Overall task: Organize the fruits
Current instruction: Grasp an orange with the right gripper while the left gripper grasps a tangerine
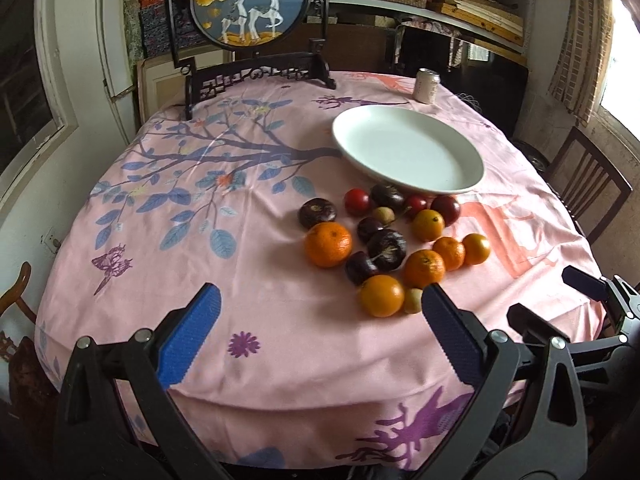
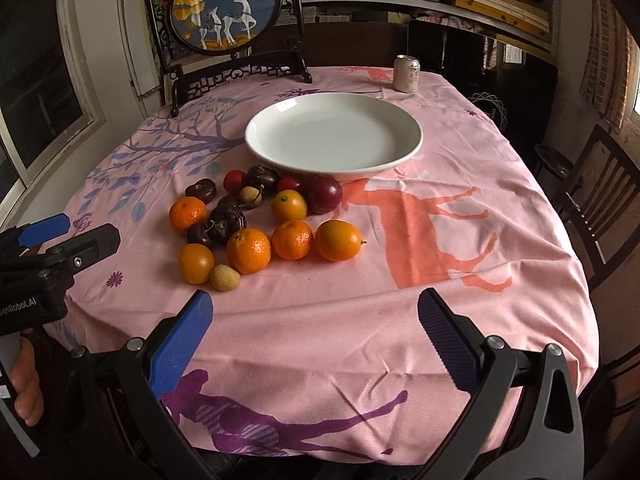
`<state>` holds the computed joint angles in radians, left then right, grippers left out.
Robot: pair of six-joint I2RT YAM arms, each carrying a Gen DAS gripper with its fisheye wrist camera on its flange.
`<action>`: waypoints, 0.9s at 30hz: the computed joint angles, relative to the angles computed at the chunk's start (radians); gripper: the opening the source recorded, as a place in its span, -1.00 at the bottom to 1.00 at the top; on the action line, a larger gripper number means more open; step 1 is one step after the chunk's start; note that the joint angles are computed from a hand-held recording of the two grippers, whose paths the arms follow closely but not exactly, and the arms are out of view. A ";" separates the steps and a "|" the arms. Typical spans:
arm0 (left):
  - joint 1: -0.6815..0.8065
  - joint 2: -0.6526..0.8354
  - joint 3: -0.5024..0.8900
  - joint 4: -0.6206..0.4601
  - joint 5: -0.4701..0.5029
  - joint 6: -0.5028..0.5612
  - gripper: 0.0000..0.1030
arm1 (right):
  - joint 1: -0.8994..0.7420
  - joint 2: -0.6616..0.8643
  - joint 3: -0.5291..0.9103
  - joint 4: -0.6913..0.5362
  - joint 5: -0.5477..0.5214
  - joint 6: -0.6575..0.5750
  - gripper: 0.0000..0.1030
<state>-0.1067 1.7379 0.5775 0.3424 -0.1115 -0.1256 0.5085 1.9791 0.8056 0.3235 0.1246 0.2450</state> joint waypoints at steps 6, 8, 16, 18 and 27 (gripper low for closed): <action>0.116 0.080 0.014 0.007 0.058 0.024 0.96 | -0.072 0.160 0.179 -0.067 -0.058 -0.060 0.19; 0.121 0.099 0.019 0.011 0.056 0.031 0.96 | -0.097 0.219 0.255 -0.118 -0.090 -0.081 -0.01; 0.144 0.243 0.147 -0.046 0.091 0.022 0.96 | -0.124 0.386 0.472 -0.199 -0.087 -0.178 -0.24; 0.134 0.260 0.164 -0.060 0.107 0.027 0.96 | -0.127 0.397 0.498 -0.213 -0.082 -0.195 -0.26; 0.052 0.266 0.204 -0.077 0.057 0.060 0.96 | -0.133 0.252 0.265 -0.088 -0.083 -0.170 -0.26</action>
<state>-0.0546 2.0039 0.7817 0.2654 -0.0545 -0.0657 0.3757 2.2308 1.0708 0.2353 0.0417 0.0753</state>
